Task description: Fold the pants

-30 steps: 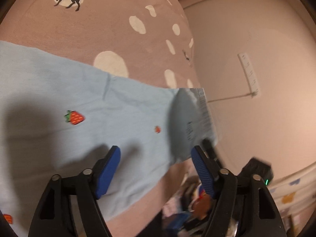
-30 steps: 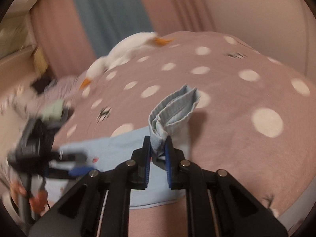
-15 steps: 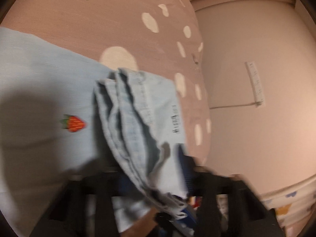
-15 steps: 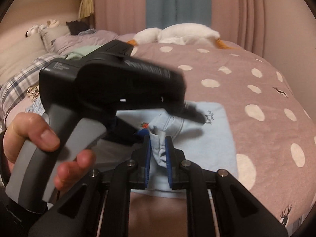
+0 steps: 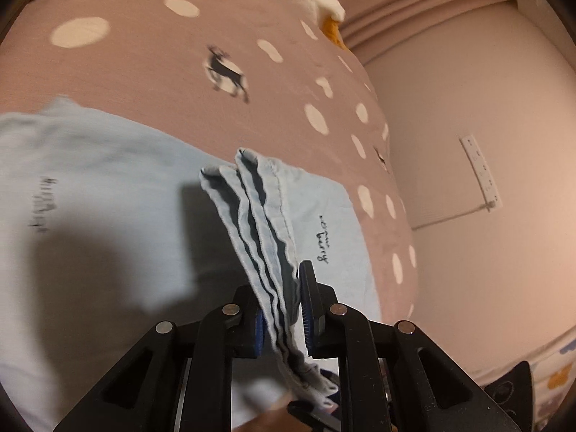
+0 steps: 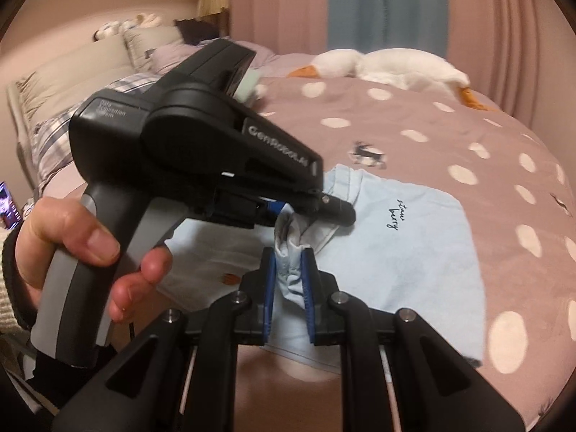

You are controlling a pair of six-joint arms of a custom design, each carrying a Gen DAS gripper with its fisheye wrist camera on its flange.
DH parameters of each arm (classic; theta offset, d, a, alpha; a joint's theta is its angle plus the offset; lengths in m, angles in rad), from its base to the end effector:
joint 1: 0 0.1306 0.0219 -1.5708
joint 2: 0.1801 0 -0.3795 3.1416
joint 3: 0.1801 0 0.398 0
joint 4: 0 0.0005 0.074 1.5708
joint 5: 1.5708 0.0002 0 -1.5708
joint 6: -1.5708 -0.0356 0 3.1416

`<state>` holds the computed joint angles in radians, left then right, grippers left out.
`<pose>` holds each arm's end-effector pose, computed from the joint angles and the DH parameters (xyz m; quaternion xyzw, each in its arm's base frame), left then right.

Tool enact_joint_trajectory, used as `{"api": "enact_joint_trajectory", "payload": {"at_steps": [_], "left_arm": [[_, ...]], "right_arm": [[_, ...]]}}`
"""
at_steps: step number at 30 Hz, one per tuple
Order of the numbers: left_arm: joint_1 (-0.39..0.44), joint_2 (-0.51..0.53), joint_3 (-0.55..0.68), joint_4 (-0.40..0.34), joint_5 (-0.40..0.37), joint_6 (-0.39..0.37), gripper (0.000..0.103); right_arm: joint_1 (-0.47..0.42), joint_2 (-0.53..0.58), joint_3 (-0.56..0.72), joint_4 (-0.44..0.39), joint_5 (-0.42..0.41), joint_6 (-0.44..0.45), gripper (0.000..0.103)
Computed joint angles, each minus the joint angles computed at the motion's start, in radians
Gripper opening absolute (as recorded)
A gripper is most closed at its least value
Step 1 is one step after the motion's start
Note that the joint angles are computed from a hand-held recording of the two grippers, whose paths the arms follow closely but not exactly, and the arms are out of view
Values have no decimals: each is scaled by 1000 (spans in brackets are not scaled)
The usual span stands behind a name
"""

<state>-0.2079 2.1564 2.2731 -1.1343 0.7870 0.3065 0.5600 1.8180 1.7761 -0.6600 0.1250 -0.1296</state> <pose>0.7110 -0.1763 0.3661 0.0608 0.8925 -0.4209 0.1501 0.5620 0.3465 0.3886 -0.1676 0.8901 0.0887 0.4145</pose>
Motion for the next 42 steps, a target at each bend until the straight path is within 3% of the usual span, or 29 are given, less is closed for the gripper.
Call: {"api": "enact_joint_trajectory", "payload": {"at_steps": [9,11,12,13,15,20,23,26,28,31,34,35,40,42], "left_arm": [[36,-38,-68,22,-87,-23,14],[41,-31,-58,-3,-112,-43,14],[44,-30,-57,-15,-144,-51,14],[43,-28,-52,-39,-221,-58,14],[53,-37,-68,-53,-258,-68,14],[86,-106,-150,4,-299,-69,14],[80,-143,-177,62,-251,-76,14],[55,-138,-147,61,-163,-101,14],[25,-113,-105,37,-140,-122,14],[-18,-77,-74,-5,-174,-174,14],[-43,-22,-28,-93,-253,-195,14],[-47,-35,-64,-74,-316,-197,10],[-3,-157,-262,51,-385,-178,3],[22,-189,-314,76,-341,-167,3]], "right_arm": [[31,85,105,-52,-68,31,16],[34,108,129,-69,-97,16,17],[35,123,145,-88,-110,9,22],[34,155,190,-150,-135,-1,35],[27,186,231,-222,-188,-51,41],[-6,95,130,-132,-302,-110,46],[-31,52,101,-101,-269,-144,46],[-50,68,150,-161,-121,-161,45],[-69,80,167,-200,-76,-187,37],[-85,122,207,-264,-33,-217,22],[-81,150,217,-295,-30,-210,20],[-81,148,200,-294,-29,-201,20],[-76,146,200,-311,-22,-168,20],[-70,139,201,-296,-38,-136,20]]}}
